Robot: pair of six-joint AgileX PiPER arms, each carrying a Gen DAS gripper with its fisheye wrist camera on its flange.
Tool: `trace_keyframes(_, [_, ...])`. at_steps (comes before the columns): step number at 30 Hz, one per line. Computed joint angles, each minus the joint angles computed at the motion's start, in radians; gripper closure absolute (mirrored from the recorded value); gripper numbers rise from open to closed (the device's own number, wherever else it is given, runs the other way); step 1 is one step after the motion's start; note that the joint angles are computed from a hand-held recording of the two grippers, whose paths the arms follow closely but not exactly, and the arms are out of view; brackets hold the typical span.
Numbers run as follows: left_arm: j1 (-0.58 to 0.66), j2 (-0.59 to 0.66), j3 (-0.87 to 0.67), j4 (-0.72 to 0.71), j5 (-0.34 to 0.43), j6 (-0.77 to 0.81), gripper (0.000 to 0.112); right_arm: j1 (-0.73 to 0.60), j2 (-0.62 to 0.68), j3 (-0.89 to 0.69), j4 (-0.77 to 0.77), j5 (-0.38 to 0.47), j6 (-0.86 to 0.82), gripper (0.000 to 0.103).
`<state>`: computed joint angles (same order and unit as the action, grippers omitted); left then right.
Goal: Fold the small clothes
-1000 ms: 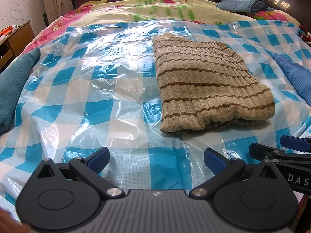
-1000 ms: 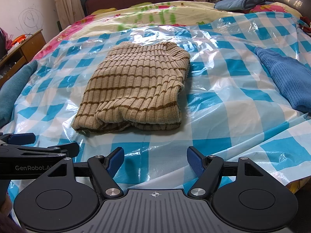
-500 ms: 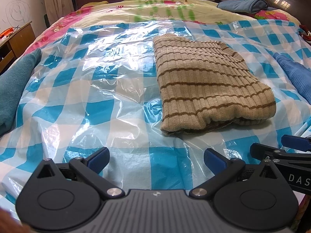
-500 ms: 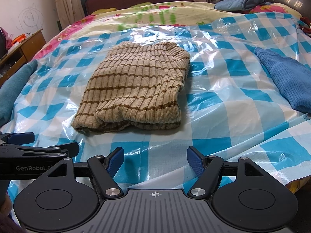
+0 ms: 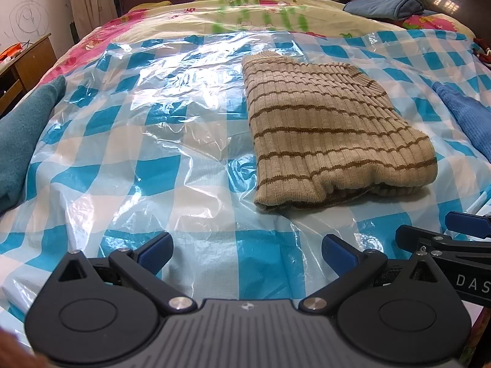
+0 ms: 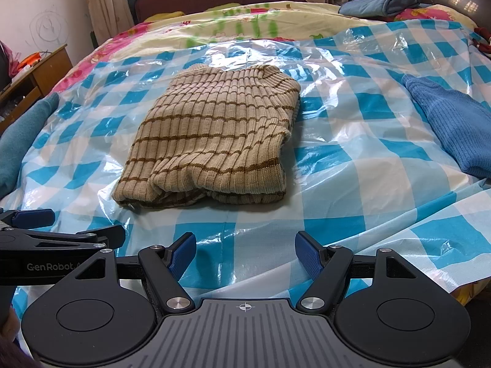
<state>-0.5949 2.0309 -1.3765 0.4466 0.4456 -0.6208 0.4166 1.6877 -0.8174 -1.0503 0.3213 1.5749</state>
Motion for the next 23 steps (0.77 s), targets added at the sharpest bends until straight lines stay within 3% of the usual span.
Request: trace_keyframes(23, [-0.023,0.008,0.006,0.101,0.01,-0.102,0.009,0.027,0.003,-0.014,-0.03,0.052,0.025,0.028])
